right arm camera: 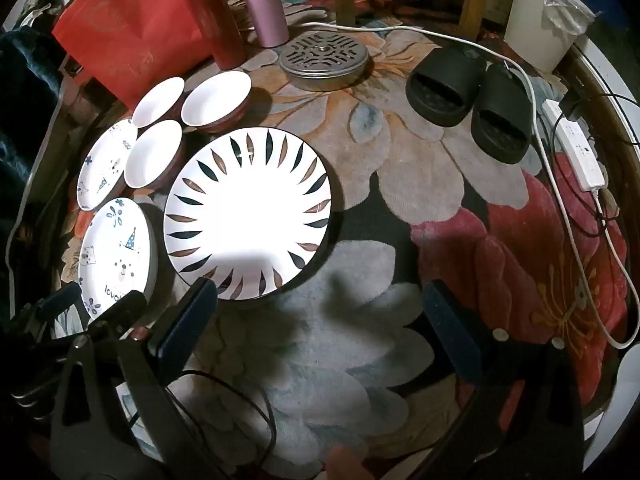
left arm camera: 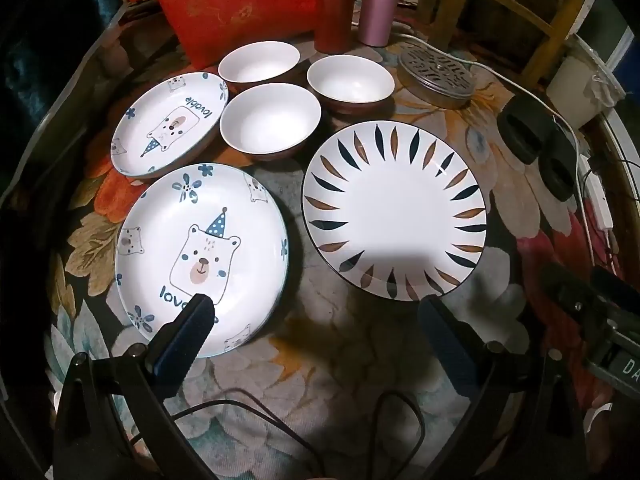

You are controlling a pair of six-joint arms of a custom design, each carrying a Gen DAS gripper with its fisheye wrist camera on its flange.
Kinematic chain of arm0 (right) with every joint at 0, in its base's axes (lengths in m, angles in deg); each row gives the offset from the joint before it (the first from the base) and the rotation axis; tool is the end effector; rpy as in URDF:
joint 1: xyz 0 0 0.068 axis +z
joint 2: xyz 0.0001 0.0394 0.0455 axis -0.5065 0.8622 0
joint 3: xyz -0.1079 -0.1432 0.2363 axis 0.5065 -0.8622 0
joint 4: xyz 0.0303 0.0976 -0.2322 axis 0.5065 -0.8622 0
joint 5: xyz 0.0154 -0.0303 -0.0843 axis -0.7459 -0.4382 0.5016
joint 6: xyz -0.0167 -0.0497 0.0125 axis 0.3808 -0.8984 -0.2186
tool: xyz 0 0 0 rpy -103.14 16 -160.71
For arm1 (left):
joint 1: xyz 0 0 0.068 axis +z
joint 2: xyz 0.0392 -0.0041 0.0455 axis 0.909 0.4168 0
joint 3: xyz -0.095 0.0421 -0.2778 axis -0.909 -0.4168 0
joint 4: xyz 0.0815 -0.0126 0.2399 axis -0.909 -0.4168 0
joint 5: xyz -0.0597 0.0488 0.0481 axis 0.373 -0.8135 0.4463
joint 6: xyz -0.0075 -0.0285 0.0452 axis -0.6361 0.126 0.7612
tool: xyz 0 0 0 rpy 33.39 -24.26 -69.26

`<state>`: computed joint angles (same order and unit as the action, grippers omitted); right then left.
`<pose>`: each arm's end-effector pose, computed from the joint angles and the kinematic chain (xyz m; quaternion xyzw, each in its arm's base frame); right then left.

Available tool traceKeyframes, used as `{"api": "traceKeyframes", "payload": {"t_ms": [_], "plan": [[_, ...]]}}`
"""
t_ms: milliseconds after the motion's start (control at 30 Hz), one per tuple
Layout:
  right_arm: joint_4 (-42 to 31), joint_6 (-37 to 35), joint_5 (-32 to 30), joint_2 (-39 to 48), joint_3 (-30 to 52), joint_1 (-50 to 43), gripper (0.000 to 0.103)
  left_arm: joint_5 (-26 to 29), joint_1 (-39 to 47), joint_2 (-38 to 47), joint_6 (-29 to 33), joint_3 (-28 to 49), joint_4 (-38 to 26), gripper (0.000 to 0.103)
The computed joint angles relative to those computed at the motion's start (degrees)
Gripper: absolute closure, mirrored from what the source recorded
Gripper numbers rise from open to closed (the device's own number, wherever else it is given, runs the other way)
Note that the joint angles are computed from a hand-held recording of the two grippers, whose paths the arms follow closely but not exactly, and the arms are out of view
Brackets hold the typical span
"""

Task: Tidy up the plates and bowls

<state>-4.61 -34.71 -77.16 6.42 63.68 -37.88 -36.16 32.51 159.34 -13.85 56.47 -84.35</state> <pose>0.1589 -0.0196 0.2037 0.1679 0.9661 0.0242 0.1946 0.2155 -0.1359 0.1999 0.1207 0.9777 -0.0374 0.1676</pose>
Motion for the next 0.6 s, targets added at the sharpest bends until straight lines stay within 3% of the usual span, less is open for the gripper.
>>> {"api": "traceKeyframes", "payload": {"t_ms": [600], "plan": [[0.4,0.8,0.5,0.2,-0.1,1.2,0.0,0.4,0.3,0.0,0.1,0.0,0.2,0.001]]}}
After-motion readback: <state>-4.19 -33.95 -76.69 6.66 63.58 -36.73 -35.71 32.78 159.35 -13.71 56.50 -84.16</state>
